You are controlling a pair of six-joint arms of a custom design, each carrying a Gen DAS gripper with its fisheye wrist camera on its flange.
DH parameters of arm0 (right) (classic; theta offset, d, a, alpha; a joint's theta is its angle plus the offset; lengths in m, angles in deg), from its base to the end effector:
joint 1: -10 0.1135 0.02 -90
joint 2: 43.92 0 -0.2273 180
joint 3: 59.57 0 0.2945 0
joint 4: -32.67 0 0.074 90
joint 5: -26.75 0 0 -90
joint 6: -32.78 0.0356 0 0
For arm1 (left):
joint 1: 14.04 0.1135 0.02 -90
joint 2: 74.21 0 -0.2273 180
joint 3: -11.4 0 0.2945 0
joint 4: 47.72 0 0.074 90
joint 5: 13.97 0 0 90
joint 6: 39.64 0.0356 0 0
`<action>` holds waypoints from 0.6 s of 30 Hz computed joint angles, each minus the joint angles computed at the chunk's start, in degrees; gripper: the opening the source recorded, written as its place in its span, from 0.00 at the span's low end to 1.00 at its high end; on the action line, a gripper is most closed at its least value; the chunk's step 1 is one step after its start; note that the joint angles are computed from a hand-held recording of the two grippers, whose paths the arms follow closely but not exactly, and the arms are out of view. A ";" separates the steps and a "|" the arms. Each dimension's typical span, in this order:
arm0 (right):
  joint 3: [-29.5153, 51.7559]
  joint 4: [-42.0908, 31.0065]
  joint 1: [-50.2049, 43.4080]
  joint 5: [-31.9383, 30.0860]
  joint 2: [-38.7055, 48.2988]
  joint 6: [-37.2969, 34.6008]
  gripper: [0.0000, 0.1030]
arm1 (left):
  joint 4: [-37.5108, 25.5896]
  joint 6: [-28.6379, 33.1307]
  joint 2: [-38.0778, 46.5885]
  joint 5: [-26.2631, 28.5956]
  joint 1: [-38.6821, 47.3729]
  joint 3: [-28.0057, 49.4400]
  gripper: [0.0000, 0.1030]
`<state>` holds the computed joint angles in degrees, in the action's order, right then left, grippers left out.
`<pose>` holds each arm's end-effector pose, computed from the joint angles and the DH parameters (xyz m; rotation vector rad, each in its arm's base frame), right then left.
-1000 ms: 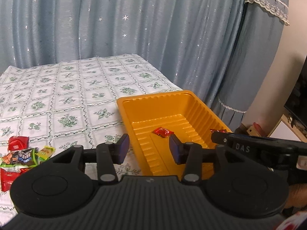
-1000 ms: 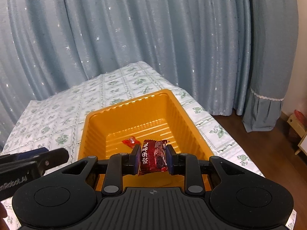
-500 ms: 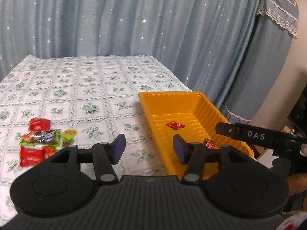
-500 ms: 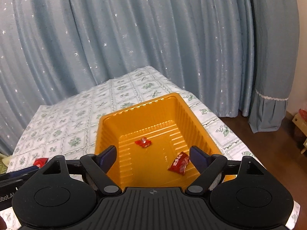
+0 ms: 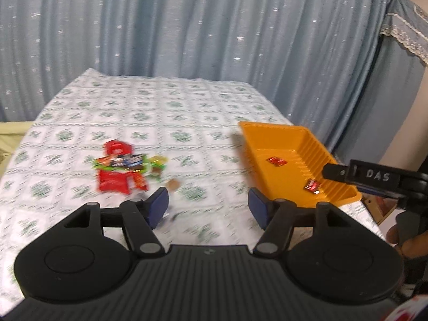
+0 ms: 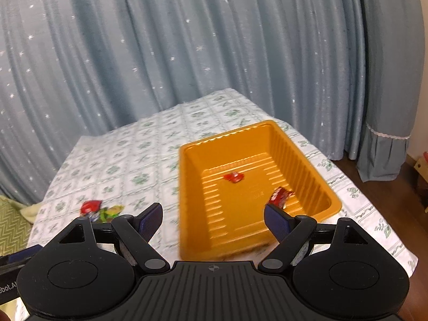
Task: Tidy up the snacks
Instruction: 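Move both open tools back toward the snack pile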
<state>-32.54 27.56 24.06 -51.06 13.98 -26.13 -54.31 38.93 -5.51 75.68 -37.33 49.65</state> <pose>0.2347 0.0510 0.0910 0.4416 2.1454 0.2123 0.2562 -0.1100 0.1100 0.2277 2.2254 -0.3260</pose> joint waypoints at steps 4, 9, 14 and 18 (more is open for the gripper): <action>-0.87 -3.13 6.28 3.12 -3.03 2.57 0.80 | -4.83 1.27 -10.72 0.03 3.64 -6.20 0.62; -0.16 -3.76 13.65 6.30 -1.23 5.41 0.80 | -10.97 2.72 -21.82 1.55 9.53 -11.58 0.64; 1.79 -1.72 18.19 7.21 3.50 5.55 0.80 | -13.19 4.29 -25.07 3.15 14.60 -12.80 0.64; 3.47 0.42 19.91 7.28 7.15 4.19 0.80 | -12.68 5.56 -24.07 4.44 17.27 -12.46 0.64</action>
<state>-29.08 27.98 43.97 -43.78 21.13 -21.93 -66.99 44.49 -29.58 80.12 -20.06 37.19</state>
